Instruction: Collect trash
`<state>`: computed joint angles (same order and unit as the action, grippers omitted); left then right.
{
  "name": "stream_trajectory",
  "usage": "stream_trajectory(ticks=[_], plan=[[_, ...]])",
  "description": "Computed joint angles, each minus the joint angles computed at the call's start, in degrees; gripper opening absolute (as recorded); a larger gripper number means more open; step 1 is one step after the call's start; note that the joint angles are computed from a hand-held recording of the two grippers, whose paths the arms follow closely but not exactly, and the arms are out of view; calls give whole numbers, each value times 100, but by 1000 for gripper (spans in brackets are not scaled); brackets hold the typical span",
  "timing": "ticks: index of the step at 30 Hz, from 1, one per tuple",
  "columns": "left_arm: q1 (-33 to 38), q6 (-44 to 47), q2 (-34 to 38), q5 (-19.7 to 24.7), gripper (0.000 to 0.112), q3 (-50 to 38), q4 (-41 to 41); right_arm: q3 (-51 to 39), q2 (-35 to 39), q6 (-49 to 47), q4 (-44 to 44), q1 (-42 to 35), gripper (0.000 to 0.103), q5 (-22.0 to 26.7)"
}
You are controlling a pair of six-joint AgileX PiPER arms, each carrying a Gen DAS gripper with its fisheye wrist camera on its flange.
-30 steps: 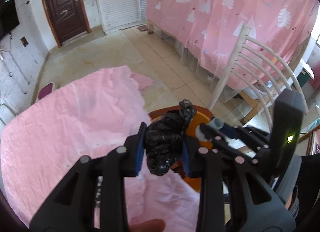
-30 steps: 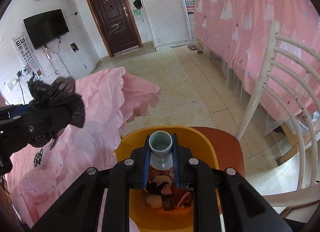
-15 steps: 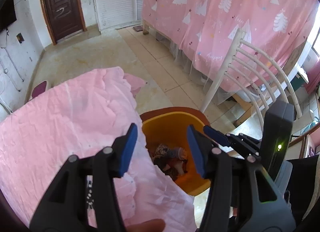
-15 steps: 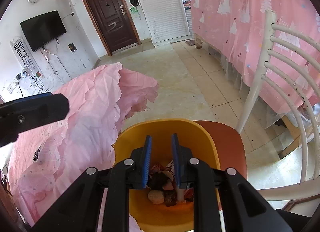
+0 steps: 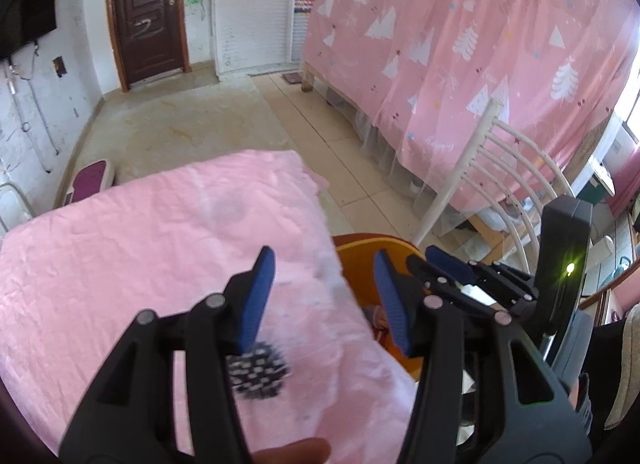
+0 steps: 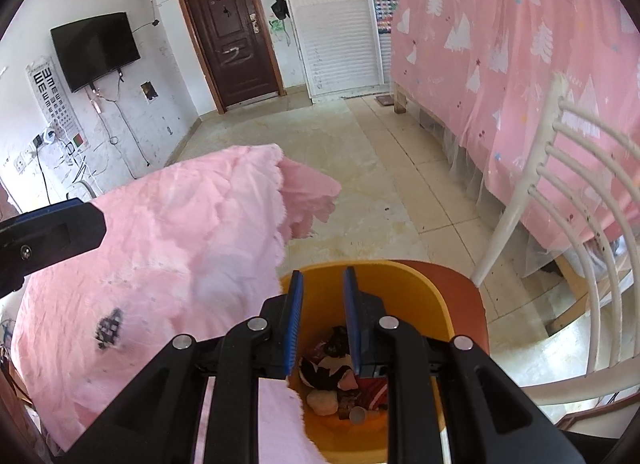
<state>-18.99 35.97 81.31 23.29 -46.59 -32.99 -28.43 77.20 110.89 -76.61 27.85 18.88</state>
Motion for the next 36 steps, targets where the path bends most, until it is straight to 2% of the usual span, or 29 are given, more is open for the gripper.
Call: stream_trajectory(ticks=[7, 9, 10, 11, 13, 14, 18, 22, 30, 36], plan=[[1347, 1677, -405, 633, 54, 188, -1218, -787, 217, -768, 969, 898, 13, 919], [1668, 2020, -437, 785, 57, 199, -1444, -1042, 339, -881, 1117, 1161, 23, 1174], [1928, 2283, -465, 896, 60, 216, -1617, -1181, 411, -936, 1179, 1297, 37, 1315], [2083, 2438, -479, 965, 61, 231, -1717, -1304, 476, -966, 1209, 1411, 56, 1452], [2474, 2784, -473, 1164, 65, 225, -1935, -1575, 623, -959, 1217, 1684, 76, 1761], [2670, 2952, -471, 1252, 67, 229, -2034, -1705, 690, -979, 1236, 1805, 78, 1877], [3443, 3674, -404, 1582, 75, 228, -2425, -2322, 1050, -1271, 1432, 2149, 79, 2196], [4212, 4322, -267, 1920, 78, 189, -2714, -2909, 1462, -1394, 1552, 2455, 80, 2438], [5420, 5293, 137, 2472, 84, -63, -3066, -3967, 2301, -1735, 1918, 2783, 82, 2525], [5992, 5754, 457, 2632, 85, -291, -3203, -4872, 2967, -2264, 2293, 2907, 83, 2638]])
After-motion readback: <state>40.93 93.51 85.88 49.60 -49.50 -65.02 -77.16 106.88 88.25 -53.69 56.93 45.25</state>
